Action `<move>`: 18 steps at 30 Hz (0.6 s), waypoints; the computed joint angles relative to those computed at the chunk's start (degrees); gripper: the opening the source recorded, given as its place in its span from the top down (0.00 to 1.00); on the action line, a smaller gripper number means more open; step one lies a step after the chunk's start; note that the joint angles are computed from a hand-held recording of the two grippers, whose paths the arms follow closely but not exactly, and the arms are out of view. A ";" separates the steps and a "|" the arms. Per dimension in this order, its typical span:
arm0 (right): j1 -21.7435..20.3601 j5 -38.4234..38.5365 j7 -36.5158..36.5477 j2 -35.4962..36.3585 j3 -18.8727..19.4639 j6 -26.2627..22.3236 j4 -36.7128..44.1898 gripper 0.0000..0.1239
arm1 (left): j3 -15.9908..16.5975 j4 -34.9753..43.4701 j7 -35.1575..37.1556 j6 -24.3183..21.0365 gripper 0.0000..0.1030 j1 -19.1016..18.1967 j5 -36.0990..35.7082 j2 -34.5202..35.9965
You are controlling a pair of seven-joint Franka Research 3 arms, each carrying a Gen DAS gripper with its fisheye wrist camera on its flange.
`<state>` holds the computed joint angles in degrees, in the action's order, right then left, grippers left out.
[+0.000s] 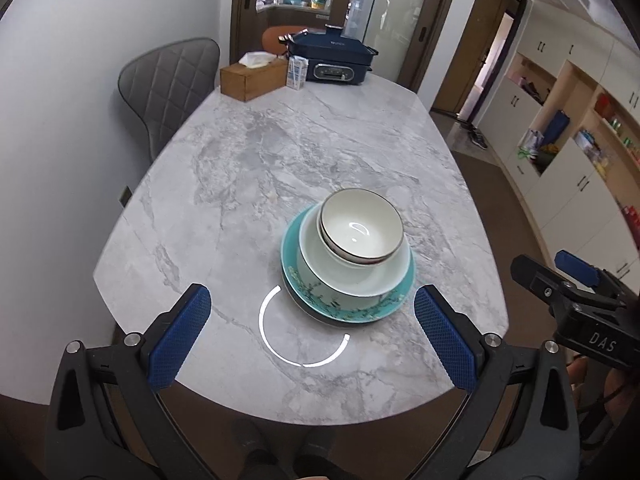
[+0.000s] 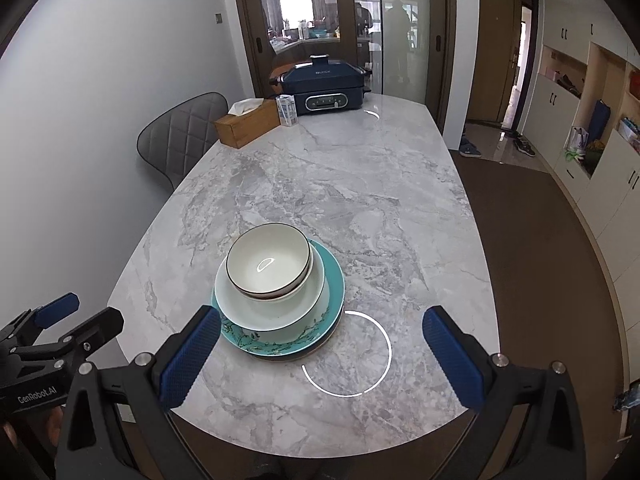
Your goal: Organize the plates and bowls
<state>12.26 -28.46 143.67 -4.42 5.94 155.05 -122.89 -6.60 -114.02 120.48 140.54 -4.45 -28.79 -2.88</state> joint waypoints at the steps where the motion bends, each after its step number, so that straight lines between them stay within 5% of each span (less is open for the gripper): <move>1: 0.15 -0.68 0.98 -0.03 0.38 -1.08 0.51 0.17 | 0.39 1.28 0.24 -1.87 0.00 0.28 -0.73 0.67; 5: 1.01 -3.33 4.80 -0.56 1.55 -3.27 1.77 0.17 | 1.07 3.63 3.60 -4.39 0.00 1.77 -3.25 1.50; 9: 2.07 -6.54 8.59 -0.63 2.46 -5.77 3.44 0.17 | 0.53 4.42 -1.37 -3.37 0.00 2.61 5.34 1.79; 18: 3.89 -7.23 11.56 -2.14 3.05 -8.88 3.83 0.17 | 1.20 1.20 1.88 -2.85 0.00 1.88 4.88 -2.63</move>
<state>16.15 -35.69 155.23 -6.57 8.99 146.17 -119.06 -5.40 -112.83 122.36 137.69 -2.57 -23.91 -5.51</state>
